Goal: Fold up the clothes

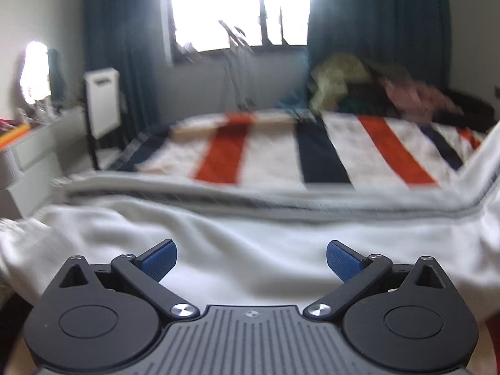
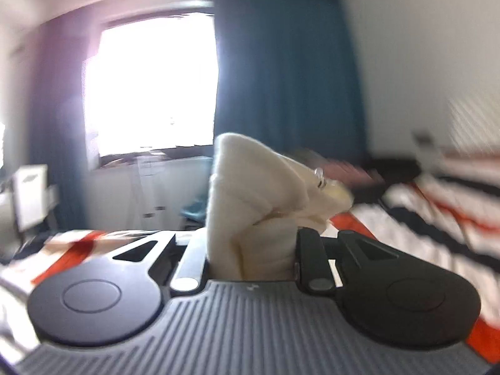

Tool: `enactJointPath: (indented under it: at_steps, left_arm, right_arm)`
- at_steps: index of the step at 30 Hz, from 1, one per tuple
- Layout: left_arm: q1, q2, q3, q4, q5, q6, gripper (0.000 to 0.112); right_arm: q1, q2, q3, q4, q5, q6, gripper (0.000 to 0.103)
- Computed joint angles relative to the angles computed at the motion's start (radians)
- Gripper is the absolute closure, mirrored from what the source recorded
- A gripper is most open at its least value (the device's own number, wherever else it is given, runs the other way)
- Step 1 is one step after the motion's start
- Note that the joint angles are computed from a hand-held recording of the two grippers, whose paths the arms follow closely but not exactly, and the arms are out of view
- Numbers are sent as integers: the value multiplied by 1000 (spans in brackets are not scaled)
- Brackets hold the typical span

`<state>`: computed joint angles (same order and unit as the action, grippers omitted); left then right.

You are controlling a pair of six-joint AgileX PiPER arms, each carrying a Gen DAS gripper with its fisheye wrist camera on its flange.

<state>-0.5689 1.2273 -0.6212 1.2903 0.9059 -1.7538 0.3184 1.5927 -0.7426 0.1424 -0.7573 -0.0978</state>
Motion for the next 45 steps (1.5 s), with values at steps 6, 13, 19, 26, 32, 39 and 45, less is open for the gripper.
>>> enactJointPath:
  at_steps: [6, 13, 19, 26, 32, 39, 45]
  left_arm:
    - [163, -168, 28, -75, -68, 20, 10]
    - [337, -238, 18, -183, -203, 97, 10]
    - [406, -305, 33, -156, -228, 39, 10]
    - [439, -246, 52, -132, -304, -1, 10]
    - [382, -179, 35, -119, -289, 53, 10]
    - [233, -201, 66, -129, -278, 107, 10]
    - [99, -46, 39, -130, -127, 114, 11]
  right_arm:
    - [388, 175, -32, 167, -37, -399, 83]
    - [524, 344, -133, 241, 83, -572, 83]
    - [479, 316, -241, 149, 131, -378, 82]
    - [415, 359, -277, -300, 326, 130, 37]
    - [342, 216, -173, -684, 330, 708, 20]
    - [268, -67, -10, -638, 425, 787, 20]
    - [212, -106, -2, -289, 502, 524, 20]
